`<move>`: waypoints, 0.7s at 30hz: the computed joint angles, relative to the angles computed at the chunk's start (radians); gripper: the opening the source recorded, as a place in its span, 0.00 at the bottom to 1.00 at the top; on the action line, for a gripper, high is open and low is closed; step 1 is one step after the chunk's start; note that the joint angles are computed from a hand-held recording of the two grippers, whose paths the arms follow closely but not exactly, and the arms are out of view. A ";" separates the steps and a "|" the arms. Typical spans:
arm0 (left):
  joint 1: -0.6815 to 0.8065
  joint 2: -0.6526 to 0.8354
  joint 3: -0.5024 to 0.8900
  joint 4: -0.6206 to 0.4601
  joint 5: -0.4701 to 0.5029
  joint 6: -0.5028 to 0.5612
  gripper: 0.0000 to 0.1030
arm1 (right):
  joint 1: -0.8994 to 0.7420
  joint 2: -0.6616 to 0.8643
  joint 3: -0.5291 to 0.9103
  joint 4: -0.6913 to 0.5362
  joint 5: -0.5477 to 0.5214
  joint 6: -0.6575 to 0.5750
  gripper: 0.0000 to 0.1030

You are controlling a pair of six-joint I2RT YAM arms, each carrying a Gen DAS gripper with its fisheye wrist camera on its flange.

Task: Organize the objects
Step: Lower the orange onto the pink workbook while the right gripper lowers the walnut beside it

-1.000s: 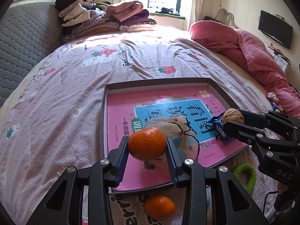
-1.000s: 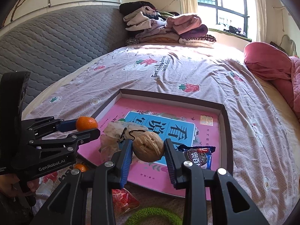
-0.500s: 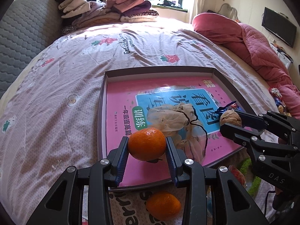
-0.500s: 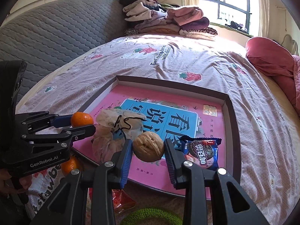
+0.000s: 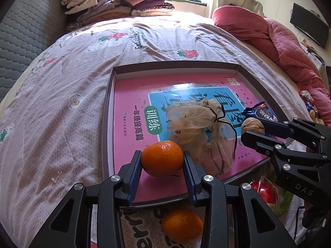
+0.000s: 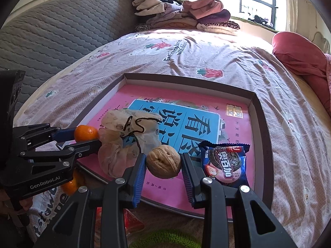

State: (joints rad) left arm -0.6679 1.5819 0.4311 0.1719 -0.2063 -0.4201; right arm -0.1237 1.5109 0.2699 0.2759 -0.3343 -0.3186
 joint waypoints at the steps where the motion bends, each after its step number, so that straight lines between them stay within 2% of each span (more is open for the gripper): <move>1: 0.000 0.003 0.001 0.000 0.001 0.001 0.38 | 0.002 0.004 0.000 0.003 0.004 0.002 0.34; 21: 0.000 0.033 0.016 -0.016 0.004 0.004 0.38 | 0.034 0.082 0.011 0.047 0.055 0.015 0.34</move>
State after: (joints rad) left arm -0.6675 1.6147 0.4468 0.1564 -0.2018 -0.4159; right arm -0.0902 1.5934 0.2813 0.3230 -0.2789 -0.3035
